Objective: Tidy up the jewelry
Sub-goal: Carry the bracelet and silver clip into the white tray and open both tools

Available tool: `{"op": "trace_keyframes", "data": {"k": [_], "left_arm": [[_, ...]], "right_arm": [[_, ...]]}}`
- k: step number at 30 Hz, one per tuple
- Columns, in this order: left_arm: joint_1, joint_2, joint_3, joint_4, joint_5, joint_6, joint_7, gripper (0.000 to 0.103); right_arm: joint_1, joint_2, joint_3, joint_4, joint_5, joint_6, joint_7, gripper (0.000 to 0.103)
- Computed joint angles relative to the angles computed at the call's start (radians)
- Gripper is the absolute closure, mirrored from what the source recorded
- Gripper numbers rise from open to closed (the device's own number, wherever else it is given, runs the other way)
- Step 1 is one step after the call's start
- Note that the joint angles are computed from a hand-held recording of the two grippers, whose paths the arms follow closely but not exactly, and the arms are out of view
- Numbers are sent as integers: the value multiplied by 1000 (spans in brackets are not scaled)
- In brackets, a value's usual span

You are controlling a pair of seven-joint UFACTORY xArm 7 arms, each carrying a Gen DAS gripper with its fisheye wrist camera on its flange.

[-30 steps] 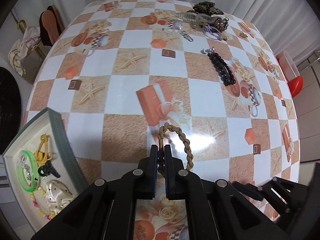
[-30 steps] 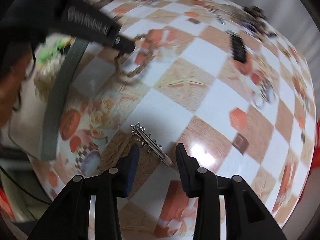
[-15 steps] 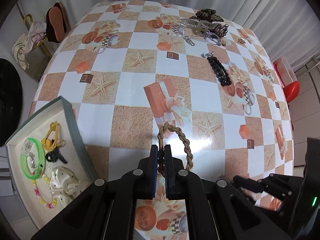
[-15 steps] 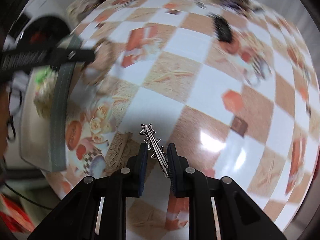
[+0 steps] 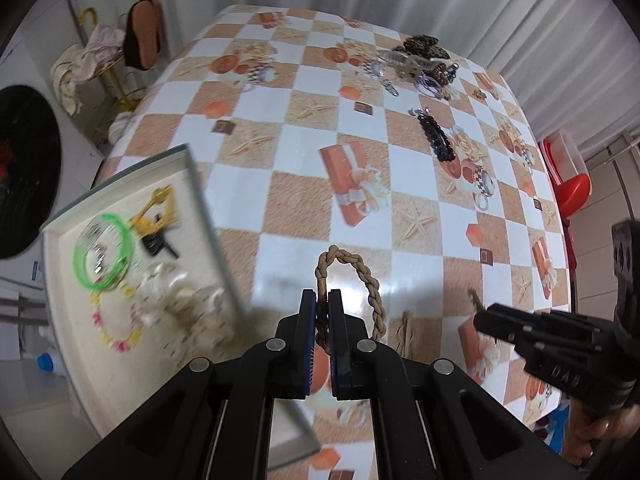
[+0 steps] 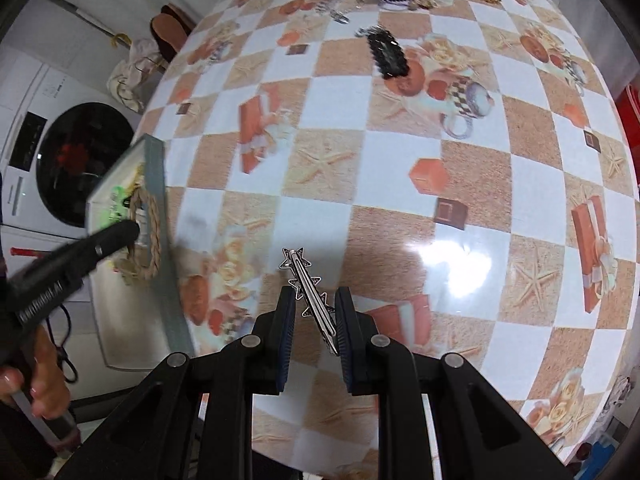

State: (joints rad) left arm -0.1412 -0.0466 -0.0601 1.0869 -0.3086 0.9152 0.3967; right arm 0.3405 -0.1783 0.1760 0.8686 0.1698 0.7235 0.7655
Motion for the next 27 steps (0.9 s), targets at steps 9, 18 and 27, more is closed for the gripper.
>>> {"op": "trace_keyframes", "data": {"k": [9, 18, 27], "left_arm": [[76, -104, 69, -83, 14, 28, -1, 93], [174, -147, 126, -161, 70, 25, -25, 93], [225, -160, 141, -247, 128, 5, -29, 93]], "right_arm": [[47, 139, 32, 194, -7, -2, -23, 81], [123, 334, 63, 429, -17, 36, -86, 81], [190, 492, 76, 580, -4, 120, -127, 81]]}}
